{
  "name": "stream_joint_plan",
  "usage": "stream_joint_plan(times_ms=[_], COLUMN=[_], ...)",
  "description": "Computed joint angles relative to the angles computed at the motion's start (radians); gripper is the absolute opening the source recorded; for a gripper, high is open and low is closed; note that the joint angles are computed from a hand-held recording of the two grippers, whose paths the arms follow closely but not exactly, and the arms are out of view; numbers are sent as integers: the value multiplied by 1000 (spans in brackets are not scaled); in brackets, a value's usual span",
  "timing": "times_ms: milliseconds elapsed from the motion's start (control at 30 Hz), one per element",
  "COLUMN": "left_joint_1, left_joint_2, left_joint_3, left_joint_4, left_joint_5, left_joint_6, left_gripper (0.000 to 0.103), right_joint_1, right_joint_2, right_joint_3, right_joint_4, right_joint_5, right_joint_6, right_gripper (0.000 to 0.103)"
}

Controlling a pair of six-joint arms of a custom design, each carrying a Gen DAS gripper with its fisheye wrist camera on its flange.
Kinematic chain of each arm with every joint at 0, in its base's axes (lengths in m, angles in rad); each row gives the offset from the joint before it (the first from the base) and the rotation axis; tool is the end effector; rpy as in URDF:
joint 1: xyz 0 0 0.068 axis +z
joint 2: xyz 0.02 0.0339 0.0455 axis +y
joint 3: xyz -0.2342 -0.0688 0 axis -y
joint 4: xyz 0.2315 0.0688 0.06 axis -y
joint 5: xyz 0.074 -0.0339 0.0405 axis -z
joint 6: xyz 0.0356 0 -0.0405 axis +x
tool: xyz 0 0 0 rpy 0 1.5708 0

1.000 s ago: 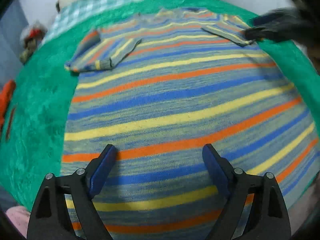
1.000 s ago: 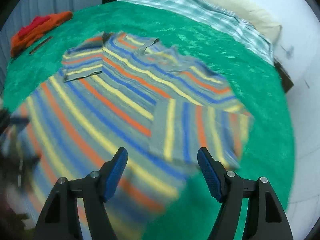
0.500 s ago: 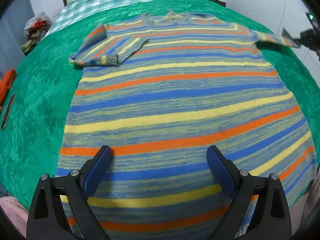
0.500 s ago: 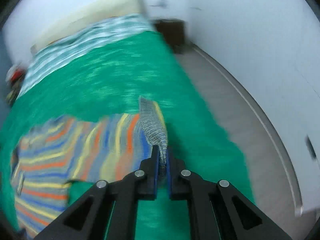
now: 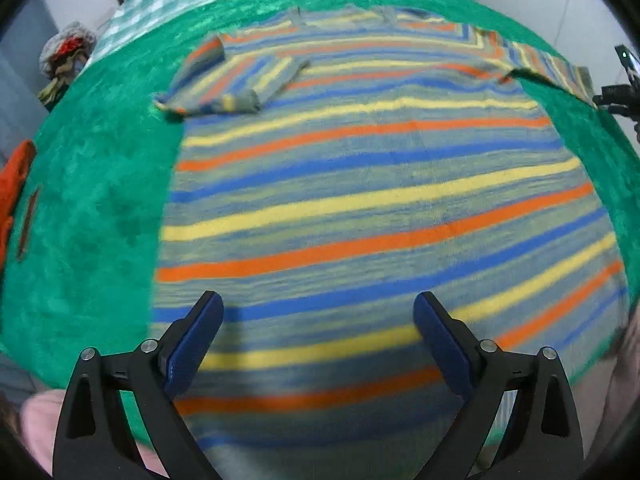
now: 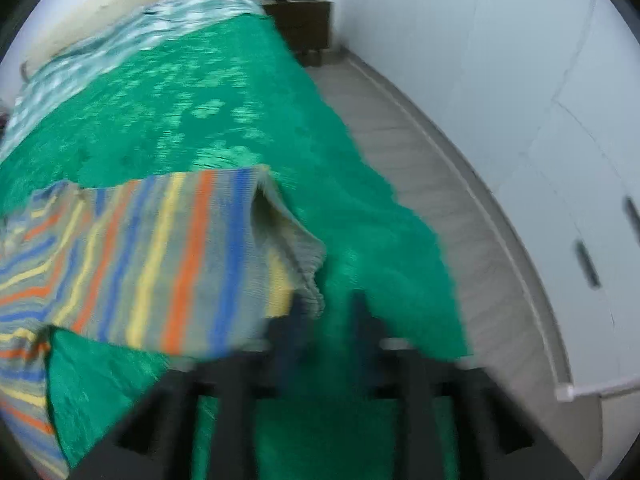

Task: Fold small clothes

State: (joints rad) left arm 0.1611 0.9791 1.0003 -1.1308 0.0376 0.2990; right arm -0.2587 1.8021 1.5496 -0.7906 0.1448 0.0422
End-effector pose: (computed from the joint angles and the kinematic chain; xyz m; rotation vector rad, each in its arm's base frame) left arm 0.1663 0.0257 0.2747 0.1966 2.6754 0.0945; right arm 0.3543 -0.0991 0.2474 0.4435 2.5829 -0.2654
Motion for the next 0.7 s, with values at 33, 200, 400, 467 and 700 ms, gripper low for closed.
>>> stream_joint_plan(times_ms=[33,200,400,467,700], left_joint_1=[52,148,-6,-7,251], left_joint_2=[8,274,732,826,966], left_joint_3=[57,427,566,571,965], left_joint_4=[-26,48,181,201,38], left_joint_5=[42,191,-16,-36,195], left_joint_6=[45,82,139,151,-32], left_gripper=[95,96,70,70,4], right_joint_1=[-5,54,405,547,870], right_joint_2=[-55,-399,-703,-744,-877], right_joint_3=[-38,-269,-477,-528,-668], right_joint_4=[-3,-21,-127,-122,-165], right_joint_5=[32,-19,-131,-116,65], right_joint_6=[-5,-74,108,219,426], right_gripper=[67,67,67,67,67])
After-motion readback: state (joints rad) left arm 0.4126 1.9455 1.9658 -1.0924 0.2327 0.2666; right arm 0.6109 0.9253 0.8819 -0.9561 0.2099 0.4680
